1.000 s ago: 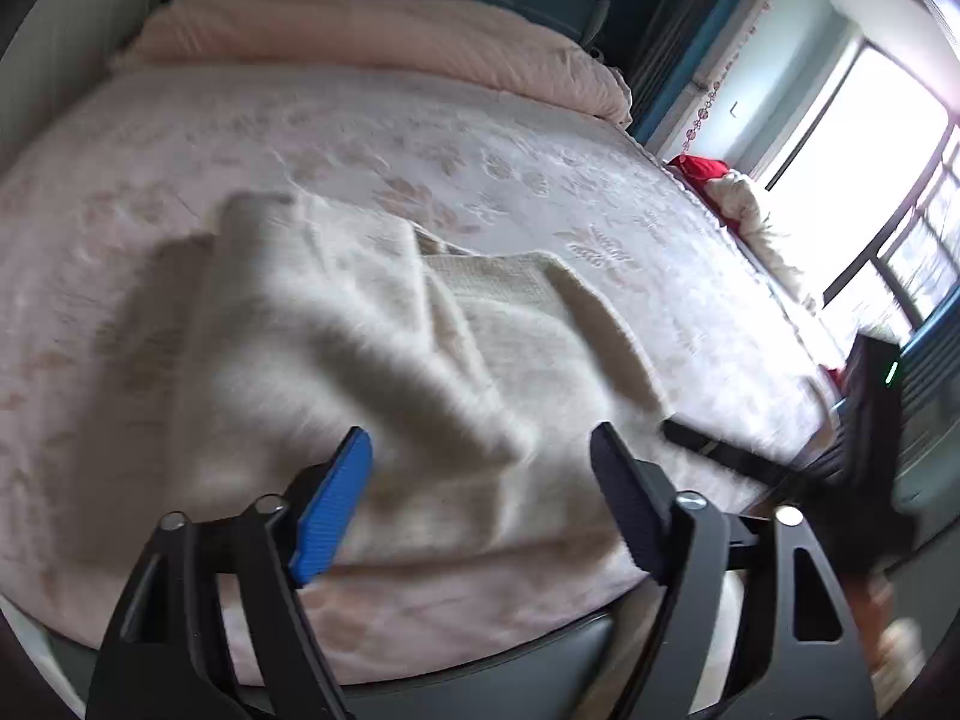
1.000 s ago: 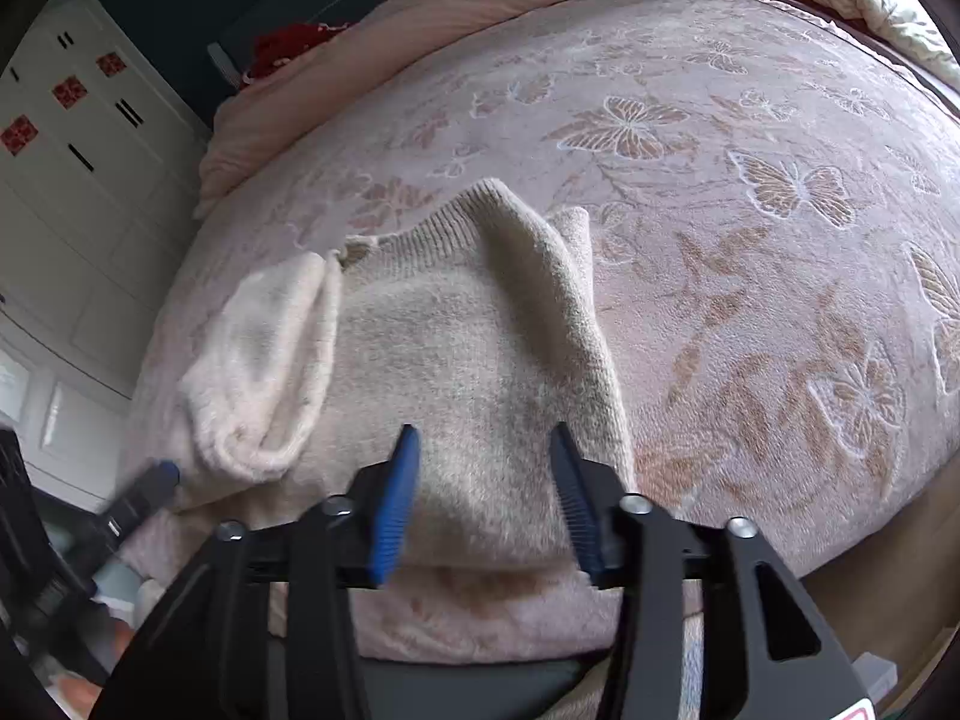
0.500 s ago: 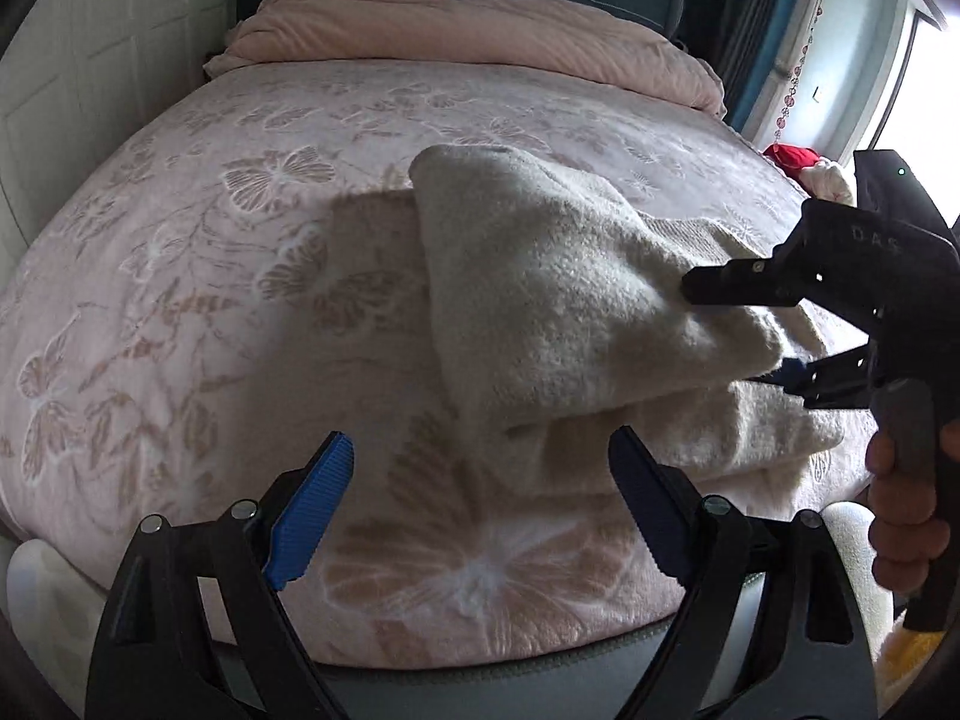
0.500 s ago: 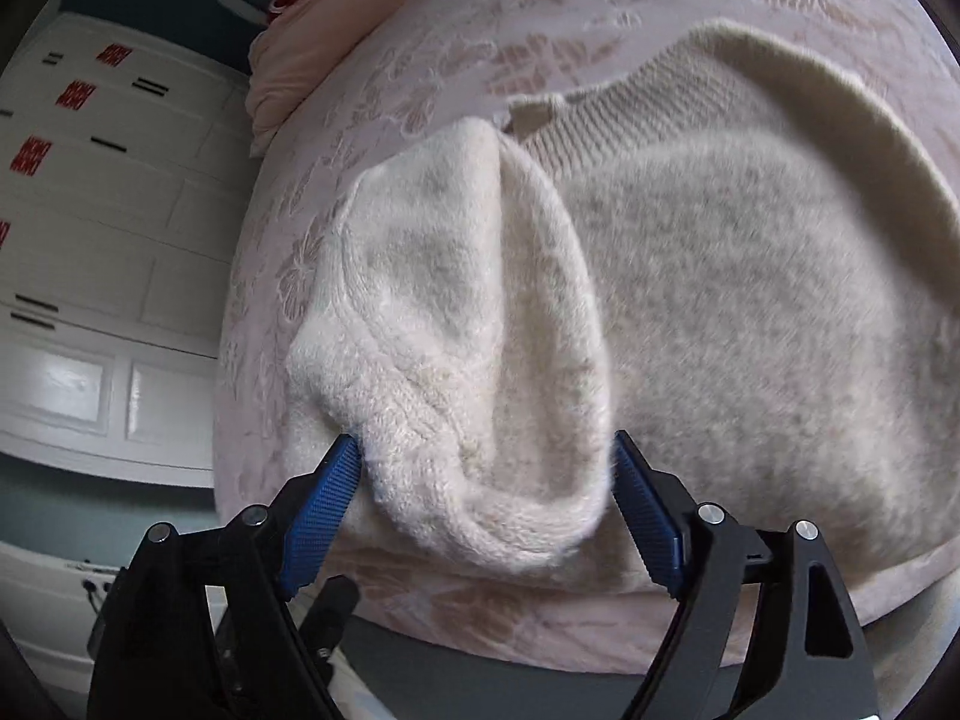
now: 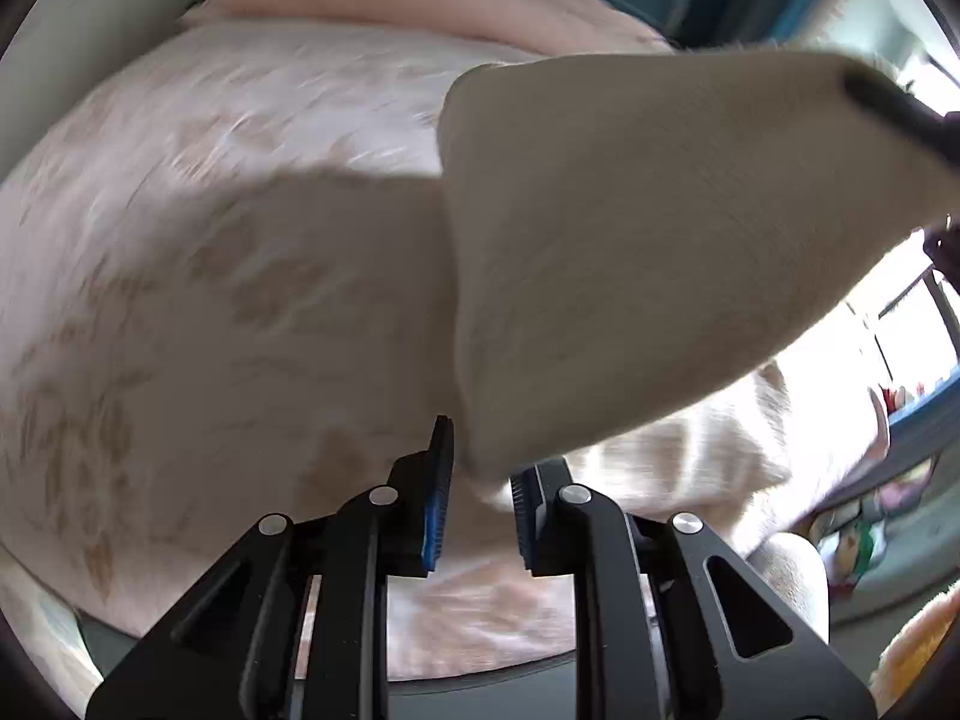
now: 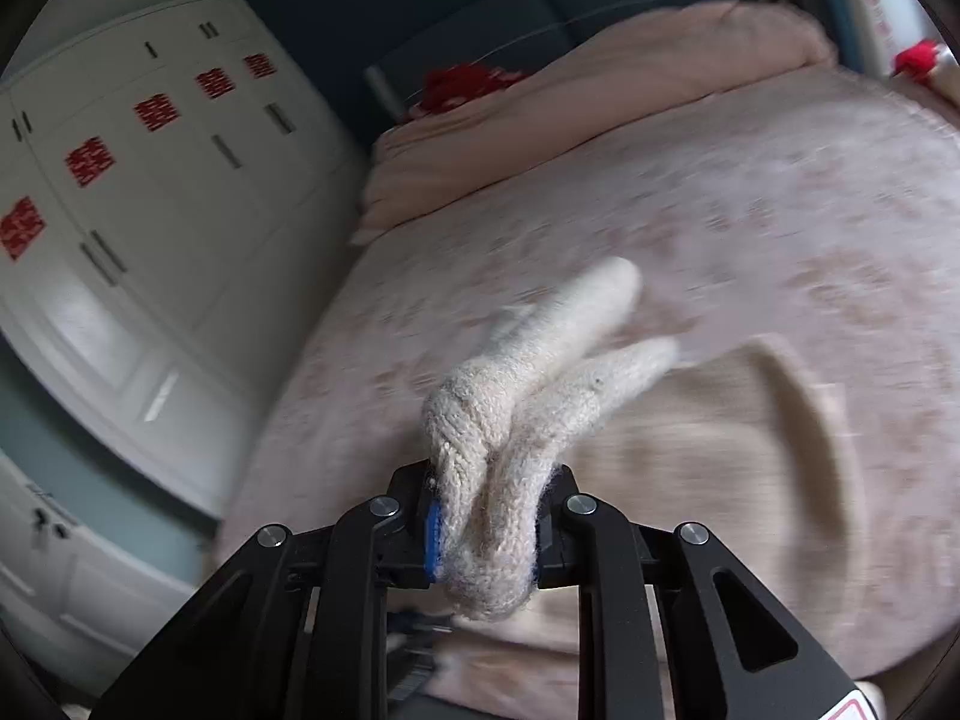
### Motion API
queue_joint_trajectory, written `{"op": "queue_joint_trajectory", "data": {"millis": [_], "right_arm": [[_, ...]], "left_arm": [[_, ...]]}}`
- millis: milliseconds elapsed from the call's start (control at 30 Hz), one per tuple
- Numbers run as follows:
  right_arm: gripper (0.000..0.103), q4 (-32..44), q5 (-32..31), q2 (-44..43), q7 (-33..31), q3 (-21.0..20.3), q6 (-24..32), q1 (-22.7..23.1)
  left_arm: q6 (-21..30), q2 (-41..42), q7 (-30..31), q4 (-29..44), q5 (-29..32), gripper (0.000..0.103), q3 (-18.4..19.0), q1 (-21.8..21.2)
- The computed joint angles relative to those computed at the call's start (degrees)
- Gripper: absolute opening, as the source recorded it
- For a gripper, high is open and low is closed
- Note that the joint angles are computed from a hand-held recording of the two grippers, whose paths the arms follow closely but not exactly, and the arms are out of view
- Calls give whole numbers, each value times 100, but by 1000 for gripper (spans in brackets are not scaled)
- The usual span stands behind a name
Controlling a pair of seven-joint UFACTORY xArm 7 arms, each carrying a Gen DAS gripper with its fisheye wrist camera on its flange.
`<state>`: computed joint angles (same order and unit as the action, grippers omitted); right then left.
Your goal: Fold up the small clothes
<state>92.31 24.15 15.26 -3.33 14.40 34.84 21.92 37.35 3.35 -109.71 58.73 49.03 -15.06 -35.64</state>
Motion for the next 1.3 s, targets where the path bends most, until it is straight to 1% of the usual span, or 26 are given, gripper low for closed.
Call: {"op": "queue_joint_trajectory", "data": {"millis": [67,133,167,200,233,267,333,400,467,500,567,633,667,700,733,800,833,900,933,967,1000,1067,1100,1167,1233,1300], "right_arm": [[19,-764,-139,-225,340,-306,77,-208],[19,-1198,-165,-158,606,-473,268,-378],[19,-1404,51,-85,521,-418,380,-544],[20,-1559,447,-88,265,-311,307,-694],[22,-1734,885,-142,5,-203,114,-808],[23,-1776,1082,-163,-102,-163,9,-834],[32,-1544,922,-71,-24,-199,119,-765],[34,-1326,722,-2,30,-244,236,-734],[41,-1326,487,-95,190,-289,154,-685],[45,-1627,573,-303,46,-305,17,-747],[46,-1959,540,-623,0,-344,-263,-751],[46,-2188,230,-868,174,-425,-487,-681],[46,-2208,117,-935,187,-487,-558,-597],[39,-2153,244,-949,-2,-400,-533,-652],[21,-2067,410,-935,-234,-367,-464,-660],[4,-1758,340,-803,-418,-317,-321,-570],[4,-1624,252,-706,-482,-294,-289,-517],[4,-1329,-359,-400,-256,-330,-135,-332],[4,-1234,-772,-248,18,-382,-30,-240],[4,-1172,-997,-57,142,-566,173,-65],[0,-1125,-982,208,107,-529,328,-129],[0,-1326,-305,280,-262,-103,71,-631],[0,-1299,-123,243,-305,-145,138,-628],[0,-1161,-175,120,-161,-210,340,-603],[1,-1019,-86,49,-205,-209,384,-620],[2,-664,-237,179,-160,-267,357,-562]], "left_arm": [[47,376,448,418,-163,17,-22,-54],[-93,635,689,591,-376,18,66,-101],[-180,810,821,693,-521,18,104,-134],[-194,921,949,774,-633,18,147,-186],[11,1073,1122,955,-741,18,171,-284],[183,1142,1227,1070,-803,18,214,-379],[308,1161,1351,1125,-892,21,310,-502],[150,991,1343,966,-1019,21,363,-514],[131,736,1251,793,-994,26,376,-541],[120,607,1160,695,-921,29,356,-554],[200,304,913,542,-764,37,275,-563],[273,42,523,495,-388,42,167,-538],[372,27,476,598,-251,49,104,-500],[533,63,469,757,-121,53,43,-482],[706,152,567,974,-34,59,3,-469],[812,455,928,1459,37,59,13,-448],[865,641,1111,1695,9,59,42,-462],[930,1109,1541,2167,-209,59,142,-512],[924,1321,1753,2329,-450,58,186,-510],[906,1567,1975,2464,-839,58,198,-464],[844,1714,2071,2499,-1093,58,226,-443],[948,1931,2145,2574,-1048,58,395,-621],[1129,2017,2303,2705,-983,59,461,-755],[1460,2055,2663,2950,-1008,59,543,-964],[1256,1852,2607,2854,-1026,59,638,-1025],[974,1660,2268,2819,-729,61,776,-1090]]}}
